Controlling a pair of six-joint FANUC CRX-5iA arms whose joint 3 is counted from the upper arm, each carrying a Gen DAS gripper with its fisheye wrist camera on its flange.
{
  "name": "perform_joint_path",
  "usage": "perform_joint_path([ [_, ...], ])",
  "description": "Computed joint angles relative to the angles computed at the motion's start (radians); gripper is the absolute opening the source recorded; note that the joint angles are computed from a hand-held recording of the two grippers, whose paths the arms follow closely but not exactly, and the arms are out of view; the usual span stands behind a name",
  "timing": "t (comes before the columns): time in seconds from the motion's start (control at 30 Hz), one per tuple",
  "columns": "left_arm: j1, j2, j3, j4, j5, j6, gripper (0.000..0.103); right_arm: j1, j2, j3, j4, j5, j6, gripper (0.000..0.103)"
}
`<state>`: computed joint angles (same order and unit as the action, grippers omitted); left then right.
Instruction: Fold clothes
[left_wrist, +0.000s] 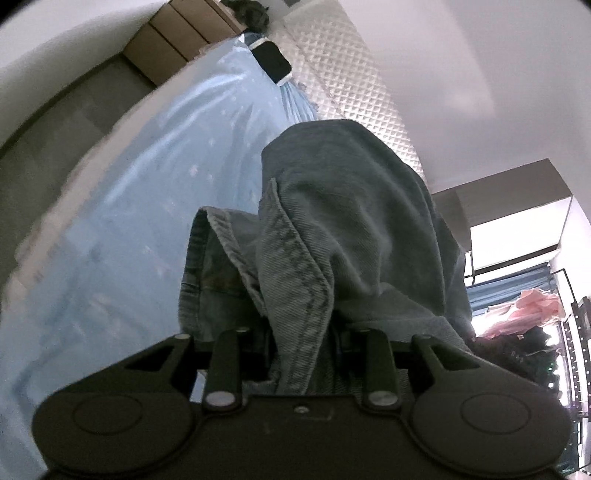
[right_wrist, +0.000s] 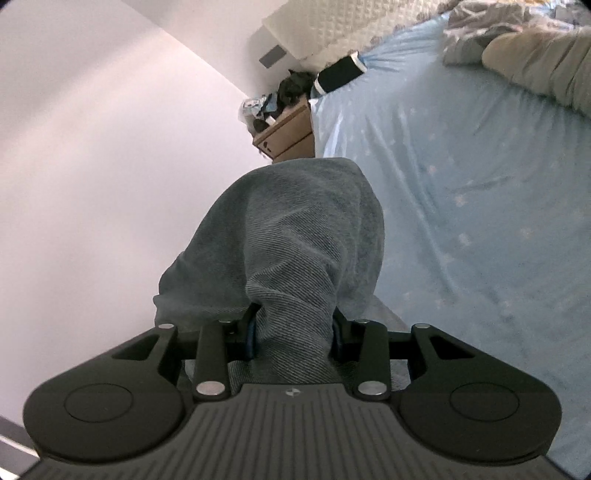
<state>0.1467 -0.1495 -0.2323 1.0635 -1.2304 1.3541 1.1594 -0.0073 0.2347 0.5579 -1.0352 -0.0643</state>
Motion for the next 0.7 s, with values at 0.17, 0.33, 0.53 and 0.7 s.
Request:
perform_joint_path([
  [0.17,-0.232,-0.05,-0.055,-0.013,0.195,0.131,0.026,-0.002,-0.202,-0.171,-0.004,-0.022,0.021,0.039],
  [0.33,-0.446,0.048,0.032,-0.041,0.308,0.207,0.026,-0.003,-0.369,-0.278,0.011,-0.107,0.007,0.039],
  [0.53,-0.608,0.259,0.212,0.009,0.337,0.152,0.026,0.013,-0.525,-0.392,0.105,-0.212,-0.071,0.039],
  [0.7,-0.706,0.453,0.434,0.017,0.293,0.145,0.026,0.123,-0.63,-0.448,0.251,-0.385,-0.142,0.039],
])
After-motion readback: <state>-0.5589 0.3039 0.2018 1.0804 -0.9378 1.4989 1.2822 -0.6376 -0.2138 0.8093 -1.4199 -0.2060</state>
